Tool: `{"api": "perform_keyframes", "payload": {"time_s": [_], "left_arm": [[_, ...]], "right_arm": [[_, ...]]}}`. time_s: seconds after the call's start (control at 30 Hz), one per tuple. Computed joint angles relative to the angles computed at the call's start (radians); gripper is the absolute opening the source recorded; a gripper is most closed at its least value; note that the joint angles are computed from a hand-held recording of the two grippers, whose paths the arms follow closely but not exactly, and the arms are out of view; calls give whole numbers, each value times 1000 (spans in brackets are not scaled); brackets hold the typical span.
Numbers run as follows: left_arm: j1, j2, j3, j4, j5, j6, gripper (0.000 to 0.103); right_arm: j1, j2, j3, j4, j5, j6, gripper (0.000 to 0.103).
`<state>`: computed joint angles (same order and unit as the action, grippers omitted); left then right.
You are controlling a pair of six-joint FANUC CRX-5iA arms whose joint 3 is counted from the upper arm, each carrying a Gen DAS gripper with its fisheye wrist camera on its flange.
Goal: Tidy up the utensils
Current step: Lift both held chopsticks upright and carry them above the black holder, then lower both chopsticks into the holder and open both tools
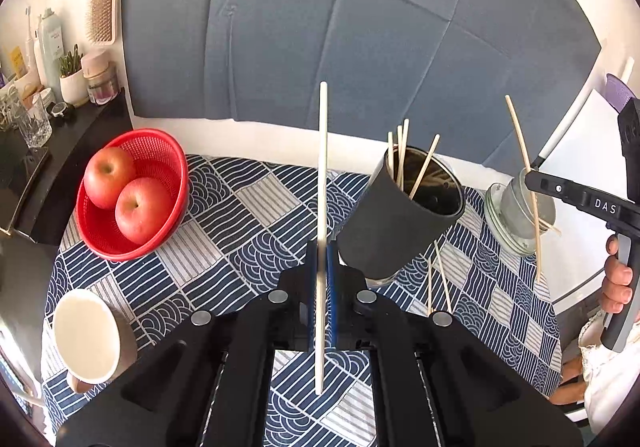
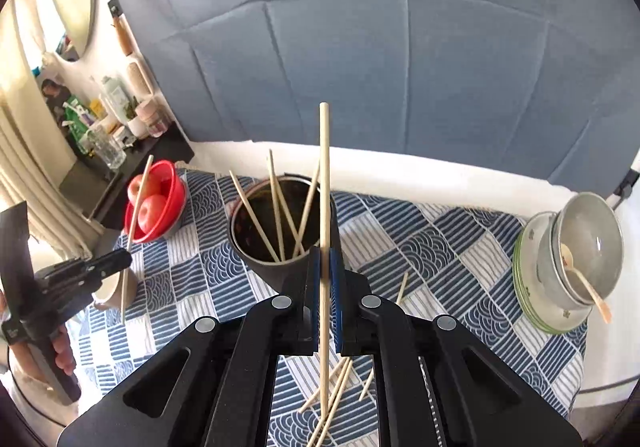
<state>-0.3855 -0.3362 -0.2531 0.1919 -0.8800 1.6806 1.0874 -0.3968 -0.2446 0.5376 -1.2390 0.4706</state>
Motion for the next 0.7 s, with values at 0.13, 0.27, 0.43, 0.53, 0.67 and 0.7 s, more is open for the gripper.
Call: {"api": "perform_keyframes", "payload": {"time_s": [0.13, 0.27, 0.43, 0.53, 0.67, 0.7], "left_arm": [[-53, 35, 60, -41, 41, 73, 5], [-70, 76, 93, -20, 83, 118, 5], [-87, 124, 96, 44, 185, 145, 5], [-111, 157, 116, 30, 234, 186, 5], [-145, 186, 151, -53, 285, 267, 5], [-152, 188, 150, -66, 309, 279, 5]], "right_arm": [[-74, 14, 33, -57, 70, 102, 5], [-149, 38, 65, -128, 118, 199, 5], [-212, 35, 41, -122, 244, 204, 5], [-247, 30, 35, -151, 340, 257, 5], [-287, 49, 54, -215, 416, 346, 5], [-302, 55, 62, -248, 433, 375, 5]]}}
